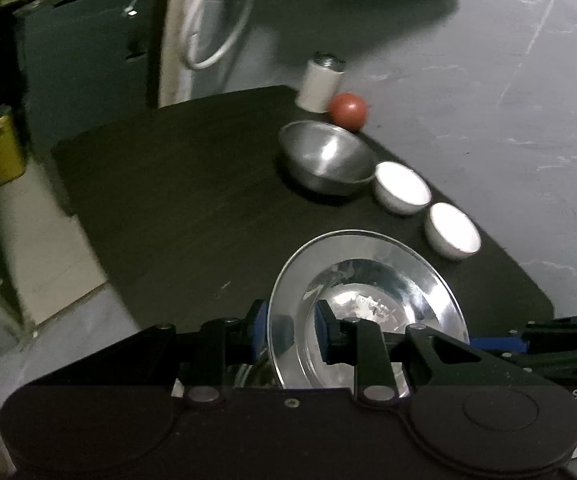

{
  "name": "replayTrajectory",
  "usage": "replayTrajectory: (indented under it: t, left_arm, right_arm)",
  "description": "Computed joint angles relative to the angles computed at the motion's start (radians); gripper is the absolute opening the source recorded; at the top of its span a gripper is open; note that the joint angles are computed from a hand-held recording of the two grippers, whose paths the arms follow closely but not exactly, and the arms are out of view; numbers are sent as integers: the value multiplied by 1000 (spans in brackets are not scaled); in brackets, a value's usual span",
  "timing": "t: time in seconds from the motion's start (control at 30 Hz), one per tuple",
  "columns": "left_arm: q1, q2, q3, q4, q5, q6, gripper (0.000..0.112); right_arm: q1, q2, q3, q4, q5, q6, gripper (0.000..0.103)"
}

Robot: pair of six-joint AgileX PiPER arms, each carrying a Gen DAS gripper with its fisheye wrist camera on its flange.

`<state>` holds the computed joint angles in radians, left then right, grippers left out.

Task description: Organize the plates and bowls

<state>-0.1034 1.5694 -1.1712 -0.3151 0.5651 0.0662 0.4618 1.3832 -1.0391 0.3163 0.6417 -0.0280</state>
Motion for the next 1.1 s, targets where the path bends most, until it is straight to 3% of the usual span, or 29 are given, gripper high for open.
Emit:
replayTrajectory:
  t: [0.3,1.1]
  left_arm:
    - [18,-61,109,38,-23,-53,29]
    - [15,-77,169,56,-29,-65,30]
  right_arm:
    - [83,45,-31,-38,22,22,25]
    - [115,78,-44,-76,63,52,25]
